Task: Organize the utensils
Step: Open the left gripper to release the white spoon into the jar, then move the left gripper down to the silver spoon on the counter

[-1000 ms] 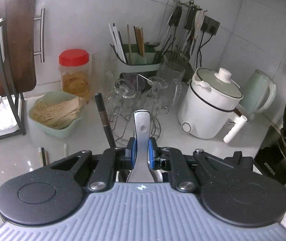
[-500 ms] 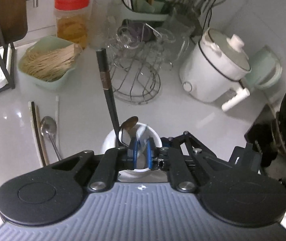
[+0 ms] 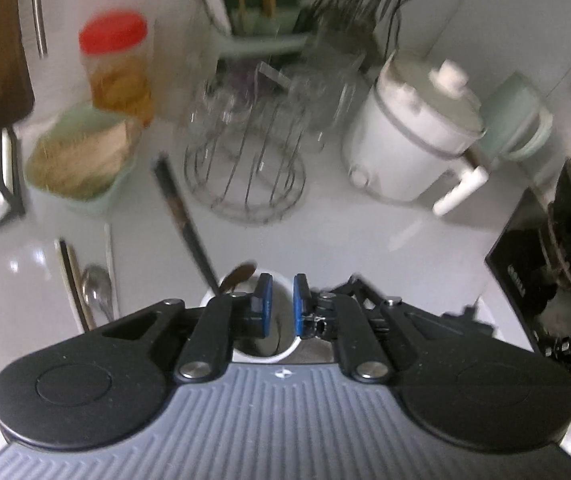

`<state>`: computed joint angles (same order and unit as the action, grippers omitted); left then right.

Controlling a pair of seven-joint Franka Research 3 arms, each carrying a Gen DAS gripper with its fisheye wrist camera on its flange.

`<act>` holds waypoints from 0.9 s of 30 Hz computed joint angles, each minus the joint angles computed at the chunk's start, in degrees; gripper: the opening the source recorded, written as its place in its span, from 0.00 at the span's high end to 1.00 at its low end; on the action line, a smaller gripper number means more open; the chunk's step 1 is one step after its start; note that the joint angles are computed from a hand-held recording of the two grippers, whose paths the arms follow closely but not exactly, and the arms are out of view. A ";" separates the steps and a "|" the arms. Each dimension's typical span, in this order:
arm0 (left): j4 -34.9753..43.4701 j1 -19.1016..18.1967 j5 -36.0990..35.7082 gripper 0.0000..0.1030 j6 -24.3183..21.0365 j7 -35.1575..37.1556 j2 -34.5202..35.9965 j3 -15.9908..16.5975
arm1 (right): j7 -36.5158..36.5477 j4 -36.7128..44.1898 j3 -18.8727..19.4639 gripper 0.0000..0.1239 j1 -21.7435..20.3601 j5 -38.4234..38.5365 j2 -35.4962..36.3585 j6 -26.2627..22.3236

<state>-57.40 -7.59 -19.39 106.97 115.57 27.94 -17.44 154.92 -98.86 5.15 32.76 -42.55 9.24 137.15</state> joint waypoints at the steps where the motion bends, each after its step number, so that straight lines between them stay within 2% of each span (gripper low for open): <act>1: -2.60 0.64 -1.15 0.89 1.99 0.48 -1.68 -0.23 | 0.05 0.02 0.01 0.27 0.03 0.03 -0.02 -0.11; 4: -10.32 2.36 -5.02 0.89 8.00 1.69 -6.68 -0.39 | -0.31 0.33 0.04 0.27 -0.01 0.43 0.11 -0.34; 10: -23.47 3.59 -10.23 0.89 19.10 2.69 -15.32 1.36 | -0.40 0.57 -0.03 0.27 0.03 0.91 0.25 -0.54; 14: -30.37 2.90 -8.64 0.89 25.21 0.64 -19.99 3.55 | -1.77 1.27 0.18 0.27 0.04 2.58 0.31 -2.12; 17: -32.67 2.97 -8.80 0.88 26.82 -0.44 -20.91 4.70 | -2.74 1.11 0.36 0.27 -0.03 3.95 -0.13 -2.90; 27: -35.29 4.41 -3.95 0.73 28.18 -9.64 -17.04 6.11 | -5.40 2.26 0.87 0.27 -0.29 7.19 -0.08 -5.39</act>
<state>-92.69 -3.18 -23.34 135.15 105.93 10.90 -11.34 149.51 -96.60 6.02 32.47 -35.36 9.16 131.76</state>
